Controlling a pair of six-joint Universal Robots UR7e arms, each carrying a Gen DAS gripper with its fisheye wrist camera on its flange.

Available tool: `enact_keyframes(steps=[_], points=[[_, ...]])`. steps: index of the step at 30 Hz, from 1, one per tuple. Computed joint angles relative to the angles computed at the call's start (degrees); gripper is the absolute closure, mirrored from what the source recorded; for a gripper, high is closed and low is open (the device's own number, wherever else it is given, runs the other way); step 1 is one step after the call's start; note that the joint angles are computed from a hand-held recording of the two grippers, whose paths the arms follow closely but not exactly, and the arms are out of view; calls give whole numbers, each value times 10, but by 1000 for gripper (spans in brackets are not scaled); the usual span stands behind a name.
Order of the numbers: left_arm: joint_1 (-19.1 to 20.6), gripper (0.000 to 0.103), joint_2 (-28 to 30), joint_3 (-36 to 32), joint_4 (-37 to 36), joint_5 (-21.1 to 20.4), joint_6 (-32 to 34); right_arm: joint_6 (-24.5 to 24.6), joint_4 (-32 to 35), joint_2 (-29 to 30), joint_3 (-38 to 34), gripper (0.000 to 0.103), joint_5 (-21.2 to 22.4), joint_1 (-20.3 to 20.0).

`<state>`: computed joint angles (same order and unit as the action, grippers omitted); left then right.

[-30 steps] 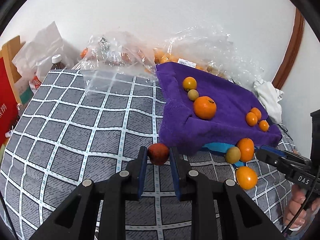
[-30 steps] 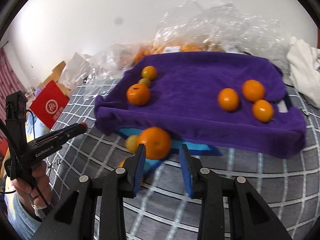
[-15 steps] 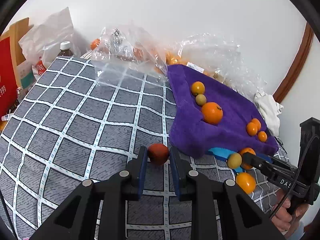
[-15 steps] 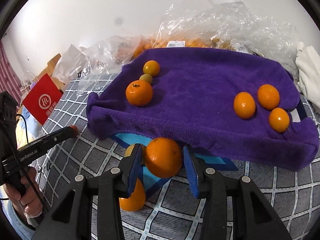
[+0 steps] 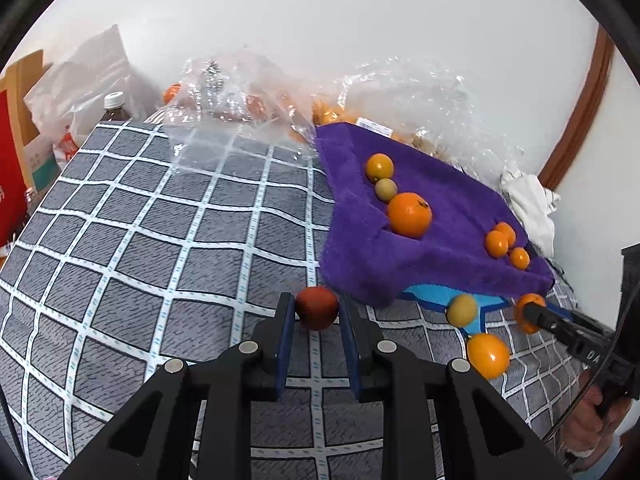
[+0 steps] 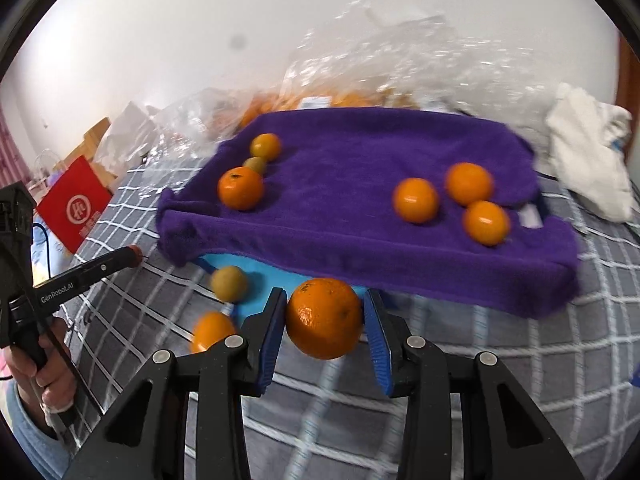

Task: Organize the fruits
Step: 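Close right tool on a large orange beside the towel, then lift the large orange with right tool while left tool carries the red fruit over the towel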

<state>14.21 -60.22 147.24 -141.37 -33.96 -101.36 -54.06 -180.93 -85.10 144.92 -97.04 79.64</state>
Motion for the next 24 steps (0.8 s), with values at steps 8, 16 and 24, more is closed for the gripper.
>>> enact_keyframes(steps=[8,16,24], points=[[12,81,12,-14,10,-10,17,-27,-4,-50,-1,64,-2,-62],[26,81,14,-12,-18,-17,32,-44,11,-65,1,63,26,-89],[19,81,17,8,-72,-8,46,-49,-11,-43,4,62,25,-88]])
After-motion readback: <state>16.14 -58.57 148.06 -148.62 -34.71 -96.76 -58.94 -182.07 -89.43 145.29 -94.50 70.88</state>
